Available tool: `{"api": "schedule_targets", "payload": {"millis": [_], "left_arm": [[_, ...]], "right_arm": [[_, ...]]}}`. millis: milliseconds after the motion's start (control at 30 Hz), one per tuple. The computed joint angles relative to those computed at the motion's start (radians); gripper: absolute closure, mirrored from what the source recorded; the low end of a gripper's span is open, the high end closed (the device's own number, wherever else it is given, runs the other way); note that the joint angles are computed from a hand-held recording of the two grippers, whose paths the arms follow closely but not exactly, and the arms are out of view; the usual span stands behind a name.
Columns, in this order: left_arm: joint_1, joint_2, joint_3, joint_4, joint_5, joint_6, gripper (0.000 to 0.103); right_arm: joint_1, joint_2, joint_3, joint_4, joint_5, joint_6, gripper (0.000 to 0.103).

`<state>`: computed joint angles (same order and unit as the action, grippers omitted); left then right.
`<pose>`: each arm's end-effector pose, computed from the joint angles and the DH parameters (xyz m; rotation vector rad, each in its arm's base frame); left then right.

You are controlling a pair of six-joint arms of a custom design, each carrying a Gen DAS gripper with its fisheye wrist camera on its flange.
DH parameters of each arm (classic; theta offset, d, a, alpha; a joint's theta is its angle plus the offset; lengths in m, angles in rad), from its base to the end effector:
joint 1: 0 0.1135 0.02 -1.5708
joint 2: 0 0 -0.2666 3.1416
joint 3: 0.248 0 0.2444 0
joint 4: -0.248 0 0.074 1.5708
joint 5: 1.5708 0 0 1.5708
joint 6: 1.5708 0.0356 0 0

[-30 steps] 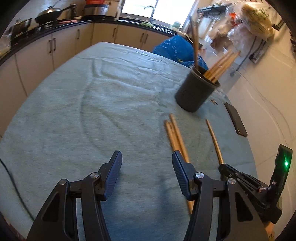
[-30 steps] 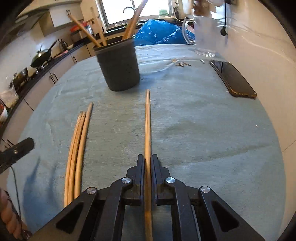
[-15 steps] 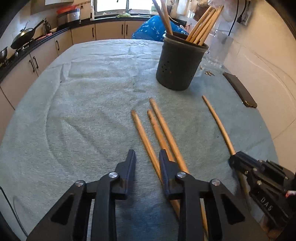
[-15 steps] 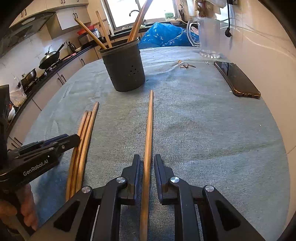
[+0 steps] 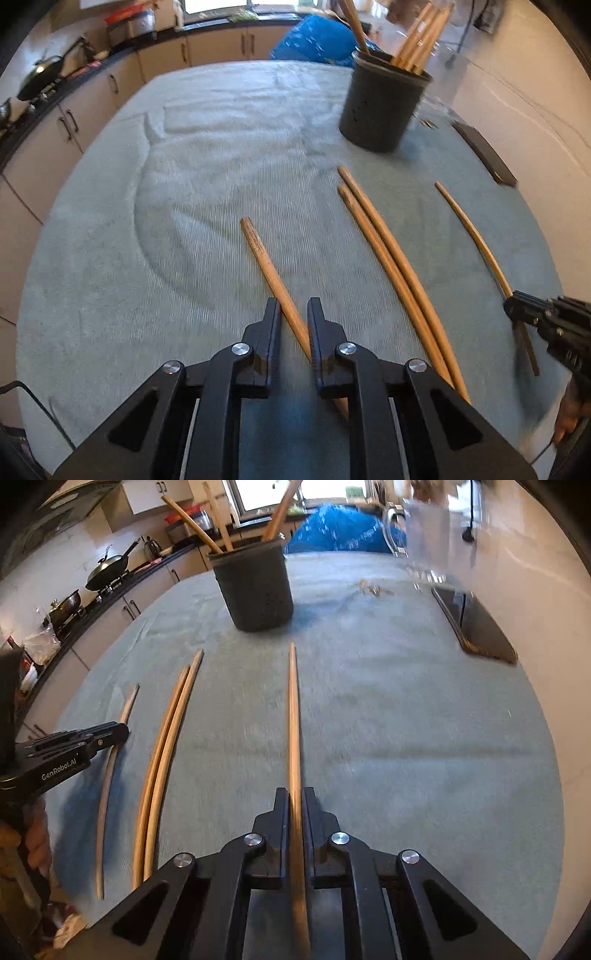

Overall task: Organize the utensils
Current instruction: 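Close the left gripper on a chopstick while the right gripper grasps another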

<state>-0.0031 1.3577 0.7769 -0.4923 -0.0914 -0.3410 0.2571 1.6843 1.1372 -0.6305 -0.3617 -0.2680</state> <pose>0.2469 0.0025 0.1981 -0.4734 2.5934 0.0041 0.3110 0.0948 0.2073 -0.7977 2.5885 0.4920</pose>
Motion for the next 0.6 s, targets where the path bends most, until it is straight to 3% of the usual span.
{"api": "schedule_targets", "payload": {"millis": [100,167,233,400,600], "left_arm": [[0.054,-0.052,-0.007,-0.068,0.071,0.048,0.089],[0.089,-0.063,-0.002,-0.078,0.097,0.068,0.086],[0.104,-0.046,0.014,-0.075,0.078,0.064,0.076],[0.119,0.057,0.073,-0.061,0.089,0.069,0.076],[0.142,0.148,0.159,-0.067,0.112,0.100,0.076]], "right_arm": [[-0.028,-0.001,0.016,-0.095,-0.017,-0.074,0.092],[-0.026,0.013,0.039,-0.118,-0.020,-0.094,0.081],[0.002,0.027,0.057,-0.088,0.022,-0.078,0.066],[0.082,0.141,0.181,-0.054,0.116,-0.064,0.067],[0.116,0.358,0.499,-0.210,0.162,-0.054,0.085]]}}
